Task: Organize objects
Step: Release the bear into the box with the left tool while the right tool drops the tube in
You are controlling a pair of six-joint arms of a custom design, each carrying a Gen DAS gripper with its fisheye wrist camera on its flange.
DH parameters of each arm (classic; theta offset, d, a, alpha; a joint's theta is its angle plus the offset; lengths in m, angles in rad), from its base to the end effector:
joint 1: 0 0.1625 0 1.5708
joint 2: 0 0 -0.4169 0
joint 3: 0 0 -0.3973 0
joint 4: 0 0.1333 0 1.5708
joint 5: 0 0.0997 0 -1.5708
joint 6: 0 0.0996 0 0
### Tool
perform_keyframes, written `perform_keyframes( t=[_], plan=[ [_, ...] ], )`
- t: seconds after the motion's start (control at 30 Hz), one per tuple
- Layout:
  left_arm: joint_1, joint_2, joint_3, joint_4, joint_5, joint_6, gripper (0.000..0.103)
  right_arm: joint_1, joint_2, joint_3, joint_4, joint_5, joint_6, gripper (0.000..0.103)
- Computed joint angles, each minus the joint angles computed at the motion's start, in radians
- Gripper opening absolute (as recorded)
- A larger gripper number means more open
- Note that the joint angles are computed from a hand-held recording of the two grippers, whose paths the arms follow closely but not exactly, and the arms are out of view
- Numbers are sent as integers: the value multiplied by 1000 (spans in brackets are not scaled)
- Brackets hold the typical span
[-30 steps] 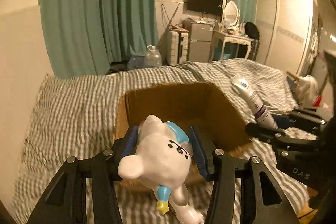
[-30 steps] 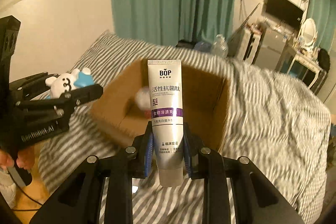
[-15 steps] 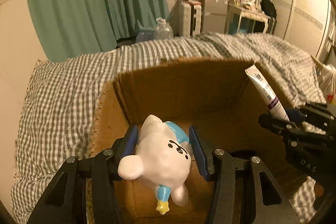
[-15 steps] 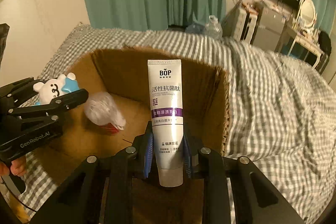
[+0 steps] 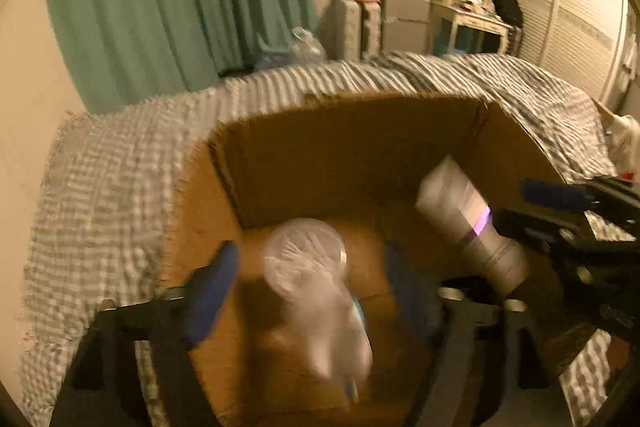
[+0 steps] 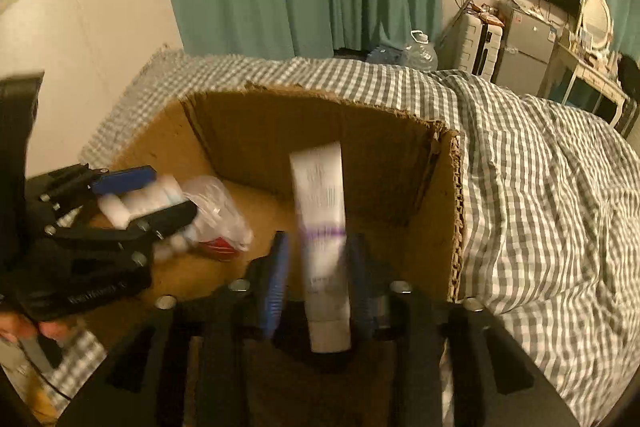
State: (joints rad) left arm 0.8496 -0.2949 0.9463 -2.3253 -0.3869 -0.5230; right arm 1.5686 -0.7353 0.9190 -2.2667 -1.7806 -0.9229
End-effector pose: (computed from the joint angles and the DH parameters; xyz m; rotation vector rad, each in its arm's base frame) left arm -0.3707 -0.7632 0.0157 0.1333 2.0667 -0.8978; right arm 0.1107 -0.8347 0.3335 1.1265 -2.4383 0.5030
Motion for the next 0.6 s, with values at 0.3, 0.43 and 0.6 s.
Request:
perform_keyframes(
  t=[0.3,0.43,0.6],
  plan=[
    [-95,-126,153,-10,34,-66,91,44,-176,187,-113,-7,-18,61],
    [-153,-189,242,-8,72,-118,96,62,-294,304,-160,-5,-34,61],
    [-207,-274,372,81,102,-269,97,59,-442,475,-226,24,-57,65]
  ],
)
